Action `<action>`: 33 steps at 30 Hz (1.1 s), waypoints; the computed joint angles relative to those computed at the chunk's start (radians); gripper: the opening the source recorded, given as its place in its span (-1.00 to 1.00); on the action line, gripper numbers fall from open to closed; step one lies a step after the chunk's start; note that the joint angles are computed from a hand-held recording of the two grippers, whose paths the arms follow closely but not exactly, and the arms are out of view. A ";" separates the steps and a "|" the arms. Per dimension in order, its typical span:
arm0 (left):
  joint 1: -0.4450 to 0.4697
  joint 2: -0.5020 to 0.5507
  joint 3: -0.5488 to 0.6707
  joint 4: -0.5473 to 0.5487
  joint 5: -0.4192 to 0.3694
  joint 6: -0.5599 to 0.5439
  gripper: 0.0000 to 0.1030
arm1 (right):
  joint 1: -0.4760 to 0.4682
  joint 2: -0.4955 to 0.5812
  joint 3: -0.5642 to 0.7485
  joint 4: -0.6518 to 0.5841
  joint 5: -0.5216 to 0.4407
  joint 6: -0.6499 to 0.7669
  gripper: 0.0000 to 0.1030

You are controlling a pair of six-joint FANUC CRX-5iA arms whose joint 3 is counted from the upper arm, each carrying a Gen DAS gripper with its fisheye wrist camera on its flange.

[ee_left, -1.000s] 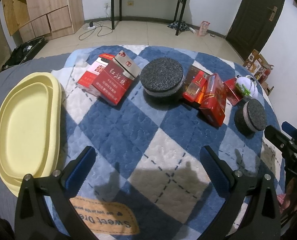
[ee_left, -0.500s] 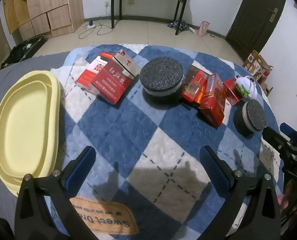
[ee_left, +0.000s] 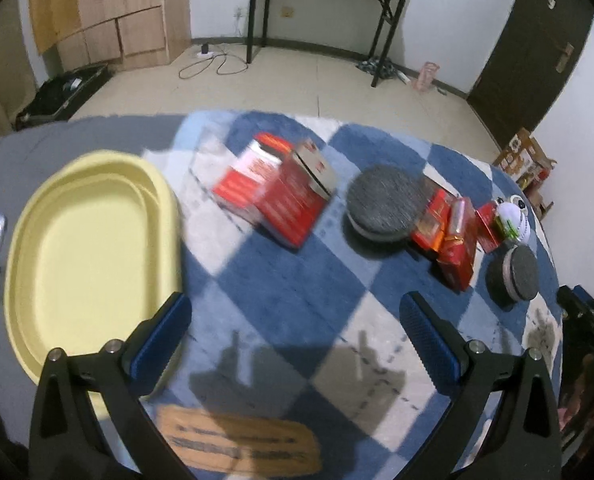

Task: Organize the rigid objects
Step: 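Grasp the red cigarette pack with left tool while right tool grasps black sponge puck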

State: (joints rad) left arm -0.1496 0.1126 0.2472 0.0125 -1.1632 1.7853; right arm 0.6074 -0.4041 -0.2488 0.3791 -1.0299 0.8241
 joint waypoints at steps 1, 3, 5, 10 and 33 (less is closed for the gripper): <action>0.007 0.010 0.022 -0.007 -0.018 -0.034 1.00 | -0.008 -0.005 -0.001 0.004 -0.004 -0.004 0.99; 0.010 0.037 0.078 -0.053 -0.047 -0.053 1.00 | -0.044 -0.020 0.004 -0.019 -0.003 -0.011 0.99; 0.008 0.074 0.120 -0.059 -0.064 -0.092 1.00 | -0.083 -0.017 0.026 -0.070 -0.017 0.009 0.99; -0.035 0.141 0.177 -0.142 -0.037 -0.165 1.00 | -0.103 0.024 0.061 -0.129 -0.075 0.111 0.99; -0.141 0.335 0.348 -0.409 -0.123 -0.220 1.00 | -0.086 0.189 0.068 -0.101 0.047 0.218 0.99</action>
